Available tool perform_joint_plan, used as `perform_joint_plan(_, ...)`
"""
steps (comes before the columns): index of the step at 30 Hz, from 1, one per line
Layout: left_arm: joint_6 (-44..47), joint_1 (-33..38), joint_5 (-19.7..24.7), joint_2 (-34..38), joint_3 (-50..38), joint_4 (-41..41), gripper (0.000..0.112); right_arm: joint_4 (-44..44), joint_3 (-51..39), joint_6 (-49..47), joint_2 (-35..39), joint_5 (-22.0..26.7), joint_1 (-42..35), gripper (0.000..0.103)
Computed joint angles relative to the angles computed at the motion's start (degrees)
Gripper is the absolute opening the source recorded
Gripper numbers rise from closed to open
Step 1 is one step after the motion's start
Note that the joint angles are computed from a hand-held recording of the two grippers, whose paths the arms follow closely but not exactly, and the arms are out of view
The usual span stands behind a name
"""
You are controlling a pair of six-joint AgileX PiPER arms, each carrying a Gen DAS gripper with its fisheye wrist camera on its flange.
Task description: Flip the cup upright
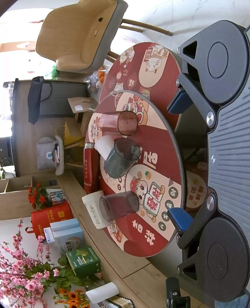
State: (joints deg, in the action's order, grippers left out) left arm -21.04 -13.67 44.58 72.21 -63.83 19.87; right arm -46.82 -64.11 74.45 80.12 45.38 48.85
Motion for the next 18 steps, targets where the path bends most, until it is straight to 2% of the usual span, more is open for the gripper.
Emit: perform_joint_plan(18, 2.1, 1.4, -0.1, -0.3, -0.2, -2.6, 0.103, 0.6, -0.3, -1.2, 0.2, -0.2, -0.6, 0.103)
